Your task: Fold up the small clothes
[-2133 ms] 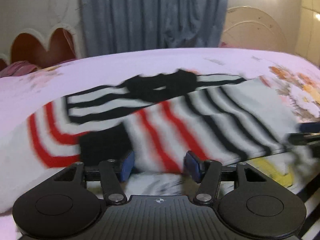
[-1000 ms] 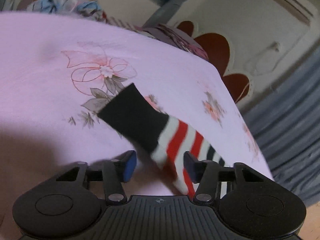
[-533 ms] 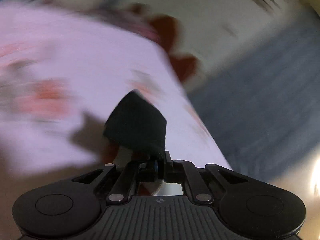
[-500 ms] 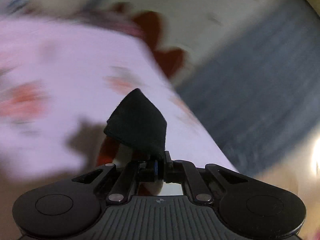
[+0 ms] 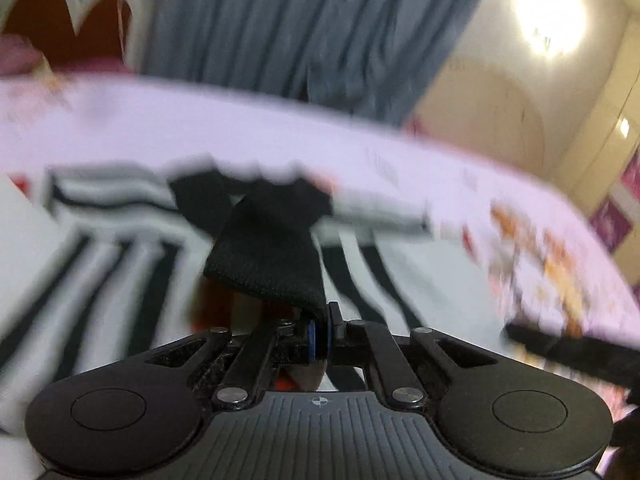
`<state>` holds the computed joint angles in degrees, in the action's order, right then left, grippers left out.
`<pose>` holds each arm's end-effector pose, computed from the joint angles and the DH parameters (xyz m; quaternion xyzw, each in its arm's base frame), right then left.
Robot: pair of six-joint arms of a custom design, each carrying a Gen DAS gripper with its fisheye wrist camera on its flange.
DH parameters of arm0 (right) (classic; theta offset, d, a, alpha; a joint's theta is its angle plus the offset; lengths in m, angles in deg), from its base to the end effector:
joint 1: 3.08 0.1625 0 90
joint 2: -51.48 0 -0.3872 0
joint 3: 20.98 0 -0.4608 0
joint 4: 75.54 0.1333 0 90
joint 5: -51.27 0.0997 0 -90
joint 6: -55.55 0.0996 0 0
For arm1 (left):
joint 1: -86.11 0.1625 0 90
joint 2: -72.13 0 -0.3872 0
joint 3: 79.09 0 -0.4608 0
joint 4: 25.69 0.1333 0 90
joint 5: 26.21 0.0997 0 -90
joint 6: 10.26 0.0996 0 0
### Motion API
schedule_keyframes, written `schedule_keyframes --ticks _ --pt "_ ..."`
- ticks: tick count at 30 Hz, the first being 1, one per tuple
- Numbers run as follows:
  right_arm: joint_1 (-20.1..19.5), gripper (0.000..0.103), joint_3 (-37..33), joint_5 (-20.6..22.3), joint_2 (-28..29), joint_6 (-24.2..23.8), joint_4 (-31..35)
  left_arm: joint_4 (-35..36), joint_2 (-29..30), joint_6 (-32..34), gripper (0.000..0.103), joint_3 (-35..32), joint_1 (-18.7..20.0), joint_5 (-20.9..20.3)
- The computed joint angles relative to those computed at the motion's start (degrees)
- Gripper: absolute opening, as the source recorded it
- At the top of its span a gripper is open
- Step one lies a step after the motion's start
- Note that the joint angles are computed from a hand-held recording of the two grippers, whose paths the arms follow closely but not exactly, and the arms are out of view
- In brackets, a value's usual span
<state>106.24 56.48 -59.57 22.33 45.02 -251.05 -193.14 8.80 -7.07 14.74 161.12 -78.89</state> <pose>0.3505 -0.7040 -0.0069 0.1843 -0.9155 0.3259 0.1469 0.0069 -0.7232 0.2934 0.0114 0.8782 -0.4056 0.2531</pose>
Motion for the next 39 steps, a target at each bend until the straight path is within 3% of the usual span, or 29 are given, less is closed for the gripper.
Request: schedule_keyframes --ticks 2,4,6,8,10,11,14,15,17,18,19,20,24,26,29,31,34,38,39 --pt "-1.0 0.049 1.3 1.6 -1.5 2.0 0.2 -0.2 2.0 1.6 0.007 0.2 -0.8 1.9" --pt "-1.6 0.054 2.2 2.8 -2.5 3.1 0.0 -1.5 2.5 4.1 0.065 0.1 -1.1 -1.0" --pt "-2.0 0.059 2.7 4.4 -3.1 3.3 0.2 -2.2 2.1 3.8 0.072 0.6 -0.9 -6.2" --pt "-2.2 0.06 2.6 5.7 -3.0 3.1 0.9 -3.5 0.5 5.2 0.071 2.4 -1.3 -5.8" --pt "-2.4 0.06 2.1 7.0 -2.9 3.2 2.4 -6.7 -2.7 5.7 0.062 6.2 -1.6 -4.0" --pt "-2.5 0.06 1.7 7.8 -2.6 3.1 3.2 -8.8 -4.3 6.2 0.054 8.0 -1.8 -2.5" --pt "-2.6 0.06 -0.4 10.3 -1.3 4.0 6.7 -17.0 -8.9 7.7 0.051 12.7 -1.6 4.3" --pt "-2.6 0.06 -1.3 10.7 -0.6 4.2 7.9 -19.1 -10.2 8.3 0.044 13.9 -1.4 6.1" --pt "-2.4 0.06 -4.0 10.0 1.3 3.7 10.9 -21.8 -12.0 9.1 0.021 15.4 -0.5 9.3" --pt "-2.2 0.055 -5.7 9.1 2.5 3.2 13.2 -21.3 -12.8 8.6 0.004 15.6 0.1 10.3" --pt "-2.1 0.048 -7.3 8.3 3.7 2.8 15.1 -20.6 -13.3 7.9 0.002 15.5 0.9 11.2" --pt "-1.9 0.036 -8.4 7.9 4.7 1.7 16.1 -20.0 -14.5 7.7 0.002 16.2 1.5 11.9" --pt "-0.2 0.01 -11.3 3.7 7.7 -5.3 15.7 -17.2 -13.5 7.3 0.002 14.5 4.1 12.7" --pt "0.3 0.009 -10.9 4.1 7.4 -7.7 14.2 -18.0 -12.5 8.4 0.002 13.7 4.6 12.1" --pt "1.3 0.008 -7.5 6.3 5.0 -13.2 6.8 -19.3 -11.4 10.2 0.002 13.5 5.0 12.3" --pt "1.7 0.008 -7.4 4.4 5.1 -15.9 5.5 -19.4 -10.9 10.5 0.002 13.5 5.6 11.5" --pt "0.7 0.007 -11.3 -2.2 8.4 -14.7 11.0 -20.5 -11.7 12.9 0.002 14.7 5.4 11.6" --pt "0.3 0.008 -11.3 -2.2 8.8 -13.0 11.5 -16.5 -13.6 11.9 0.002 15.1 5.2 11.3" --pt "0.7 0.013 -11.7 -3.1 8.9 -13.2 11.5 -14.6 -14.5 11.0 0.002 15.2 4.7 11.9"
